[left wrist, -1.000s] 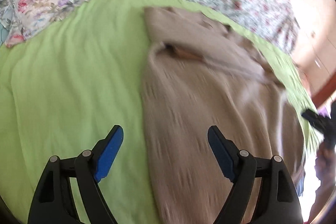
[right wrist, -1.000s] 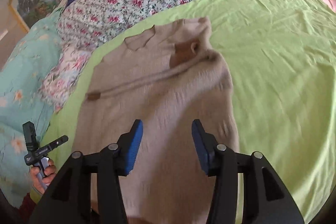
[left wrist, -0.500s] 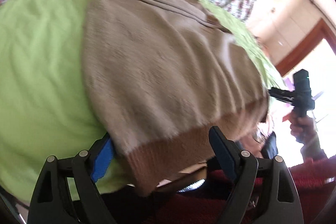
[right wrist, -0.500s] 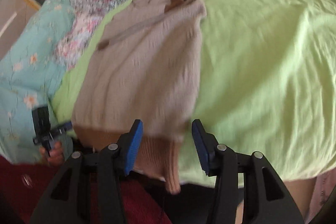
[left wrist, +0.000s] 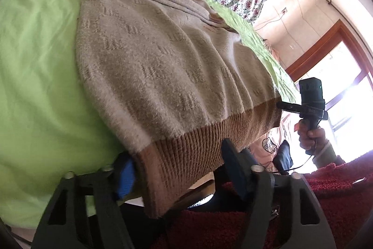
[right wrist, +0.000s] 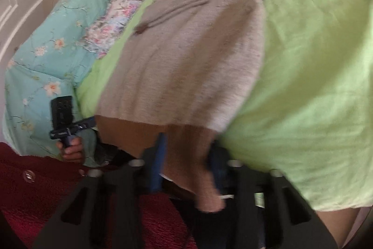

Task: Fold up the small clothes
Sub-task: 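Grasp the brown ribbed hem with the left tool while the right tool grasps it too, then lift the hem with both tools, fold it toward the collar, and release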

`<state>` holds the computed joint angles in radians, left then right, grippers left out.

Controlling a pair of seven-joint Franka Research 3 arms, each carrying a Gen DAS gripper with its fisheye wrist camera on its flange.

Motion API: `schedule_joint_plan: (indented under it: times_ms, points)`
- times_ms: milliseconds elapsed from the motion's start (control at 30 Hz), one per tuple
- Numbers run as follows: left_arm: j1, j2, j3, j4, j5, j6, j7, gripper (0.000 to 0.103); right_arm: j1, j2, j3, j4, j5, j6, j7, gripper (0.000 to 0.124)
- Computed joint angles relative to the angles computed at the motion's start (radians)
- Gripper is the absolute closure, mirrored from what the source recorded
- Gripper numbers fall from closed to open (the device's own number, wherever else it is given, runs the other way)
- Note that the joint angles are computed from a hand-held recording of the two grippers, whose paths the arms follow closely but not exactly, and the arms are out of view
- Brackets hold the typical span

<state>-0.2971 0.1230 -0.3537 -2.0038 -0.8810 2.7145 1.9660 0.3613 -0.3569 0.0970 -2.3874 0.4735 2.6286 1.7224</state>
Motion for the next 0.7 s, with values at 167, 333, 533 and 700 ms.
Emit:
schedule_joint_plan:
  times_ms: [167,333,533,700]
  points:
    - [-0.01,-0.009,0.016,-0.019,0.115,0.015,-0.092,0.096,-0.006,-0.039,0.012,-0.034,-0.017,0.044,0.026,0.114]
    - [-0.013,-0.075,0.017,-0.067,0.105,0.054,-0.105,0.096,0.058,-0.105,-0.027,-0.093,0.094,0.136,-0.027,0.114]
    - [-0.062,-0.16,0.054,-0.096,0.033,0.147,-0.096,0.097,0.205,-0.148,-0.119,-0.118,0.304,0.322,-0.172,0.115]
    - [-0.083,-0.152,0.085,-0.049,0.006,0.178,-0.079,0.097,0.277,-0.103,-0.168,-0.047,0.402,0.413,-0.278,0.115]
